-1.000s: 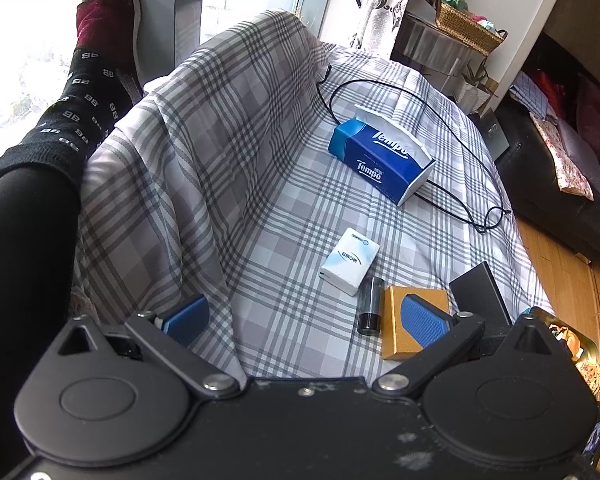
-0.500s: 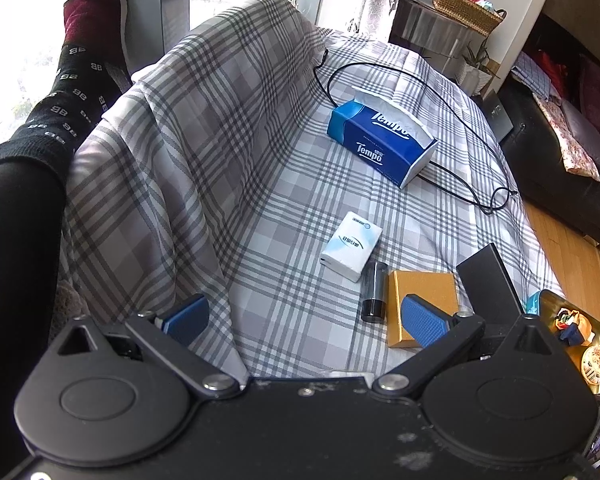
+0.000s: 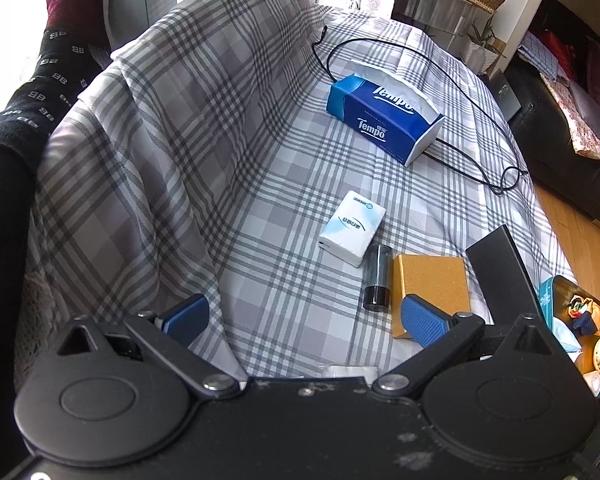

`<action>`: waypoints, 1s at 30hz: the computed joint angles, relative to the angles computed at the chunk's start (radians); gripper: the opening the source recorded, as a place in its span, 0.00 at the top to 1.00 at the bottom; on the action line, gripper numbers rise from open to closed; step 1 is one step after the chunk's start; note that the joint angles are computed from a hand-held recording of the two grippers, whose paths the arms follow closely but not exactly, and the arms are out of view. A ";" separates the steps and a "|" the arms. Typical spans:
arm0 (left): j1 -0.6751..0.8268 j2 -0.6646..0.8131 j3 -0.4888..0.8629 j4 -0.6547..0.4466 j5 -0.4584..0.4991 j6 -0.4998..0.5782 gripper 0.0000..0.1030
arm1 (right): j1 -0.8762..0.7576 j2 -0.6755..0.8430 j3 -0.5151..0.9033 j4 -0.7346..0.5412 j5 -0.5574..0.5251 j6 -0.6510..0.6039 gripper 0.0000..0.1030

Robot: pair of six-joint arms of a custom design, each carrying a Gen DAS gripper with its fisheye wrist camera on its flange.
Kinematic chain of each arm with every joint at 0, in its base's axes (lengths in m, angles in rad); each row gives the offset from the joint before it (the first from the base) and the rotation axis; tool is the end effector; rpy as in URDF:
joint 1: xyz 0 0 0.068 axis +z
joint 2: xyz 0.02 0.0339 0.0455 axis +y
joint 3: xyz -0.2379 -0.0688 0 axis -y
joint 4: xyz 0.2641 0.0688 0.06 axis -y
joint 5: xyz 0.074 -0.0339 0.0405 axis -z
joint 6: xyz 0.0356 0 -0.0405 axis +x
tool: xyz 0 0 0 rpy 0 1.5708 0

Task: Organize soft objects
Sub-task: 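Close the right tool on the stick while the left grasps the white tissue pack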

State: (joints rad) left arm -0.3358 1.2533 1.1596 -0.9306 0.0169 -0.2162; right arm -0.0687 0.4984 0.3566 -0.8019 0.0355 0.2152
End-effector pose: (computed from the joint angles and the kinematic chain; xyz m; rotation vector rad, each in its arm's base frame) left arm 0.2559 -0.0899 0.2809 0.1623 2.6065 -0.2207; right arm 0.1448 -0.0112 0.1606 0.3699 2.4863 0.0151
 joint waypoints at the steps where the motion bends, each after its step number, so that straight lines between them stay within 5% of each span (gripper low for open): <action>1: -0.010 0.007 -0.001 0.010 -0.004 -0.002 0.01 | -0.015 -0.002 -0.005 0.025 -0.026 -0.029 0.46; 12: -0.116 0.165 0.022 0.126 -0.084 -0.047 0.01 | -0.100 0.036 -0.048 0.208 -0.279 -0.202 0.47; 16: -0.145 0.264 0.063 0.180 -0.101 -0.098 0.01 | -0.065 0.002 -0.074 0.229 -0.239 -0.209 0.47; 30: -0.184 0.769 0.473 0.230 -0.159 -0.091 0.02 | -0.153 -0.011 -0.058 0.216 -0.331 -0.192 0.47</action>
